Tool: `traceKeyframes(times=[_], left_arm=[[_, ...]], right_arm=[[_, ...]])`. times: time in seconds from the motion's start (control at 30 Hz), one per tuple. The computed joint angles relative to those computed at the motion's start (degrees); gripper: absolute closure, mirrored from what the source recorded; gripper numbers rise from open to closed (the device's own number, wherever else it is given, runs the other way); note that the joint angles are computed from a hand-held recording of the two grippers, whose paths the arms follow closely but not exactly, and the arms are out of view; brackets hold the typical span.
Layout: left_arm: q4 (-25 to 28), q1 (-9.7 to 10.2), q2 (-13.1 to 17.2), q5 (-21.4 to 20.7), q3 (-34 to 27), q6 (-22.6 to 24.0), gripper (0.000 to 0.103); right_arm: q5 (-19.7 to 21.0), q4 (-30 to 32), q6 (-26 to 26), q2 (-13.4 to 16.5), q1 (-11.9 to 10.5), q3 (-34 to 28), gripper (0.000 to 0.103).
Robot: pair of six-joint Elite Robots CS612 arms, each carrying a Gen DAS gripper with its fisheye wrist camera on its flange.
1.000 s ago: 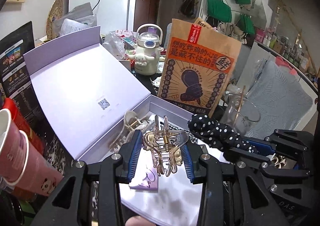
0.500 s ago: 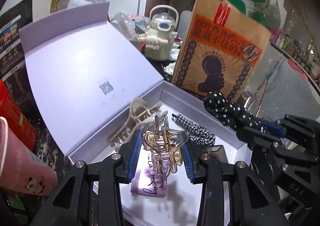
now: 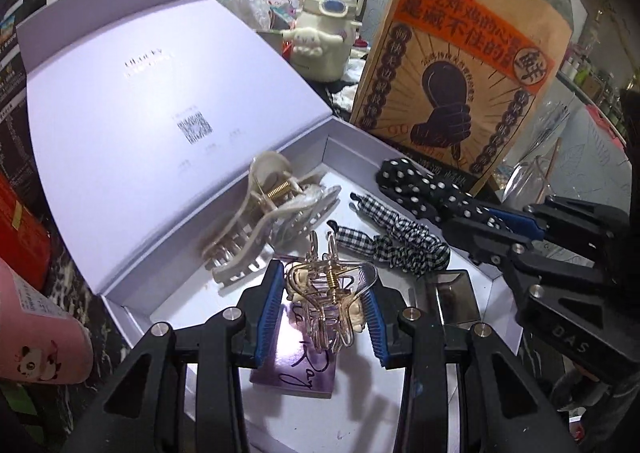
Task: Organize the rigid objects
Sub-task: 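Carry the gold claw clip and polka-dot scrunchie over the lavender box with both tools, then lower the clip and scrunchie into the box and open both tools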
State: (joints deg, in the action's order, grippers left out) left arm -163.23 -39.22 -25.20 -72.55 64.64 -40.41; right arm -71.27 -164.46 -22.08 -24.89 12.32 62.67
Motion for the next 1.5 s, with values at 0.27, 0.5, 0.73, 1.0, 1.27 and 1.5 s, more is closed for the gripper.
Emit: traceKeyframes(times=[0.27, 0.5, 0.73, 1.0, 1.27, 1.5], left_arm=[[4.3, 0.19, 0.94, -1.07, -1.83, -1.45, 0.065], [7.8, -0.74, 1.12, 3.66, -2.73, -0.62, 0.065], [8.14, -1.11, 0.59, 3.56, -1.89, -1.91, 0.065], [9.85, -1.58, 0.3, 4.2, -1.71, -2.8, 0.064], [12.4, -1.5, 0.31, 2.89, -2.12, -4.34, 0.063], [12.97, -1.49, 0.51, 5.31, -2.43, -4.27, 0.063]], right_arm=[[-1.5, 4.59, -1.54, 2.15, 0.48, -3.73, 0.086], [-4.06, 4.99, -2.33, 3.21, 1.17, -4.82, 0.084], [-4.42, 4.69, -1.23, 3.47, 1.24, -4.99, 0.084], [-5.44, 3.35, -0.86, 3.23, 1.41, -4.27, 0.084], [-6.37, 2.76, -0.28, 3.01, 1.49, -3.72, 0.071], [-5.82, 2.81, 0.81, 2.73, 1.29, -3.41, 0.064]])
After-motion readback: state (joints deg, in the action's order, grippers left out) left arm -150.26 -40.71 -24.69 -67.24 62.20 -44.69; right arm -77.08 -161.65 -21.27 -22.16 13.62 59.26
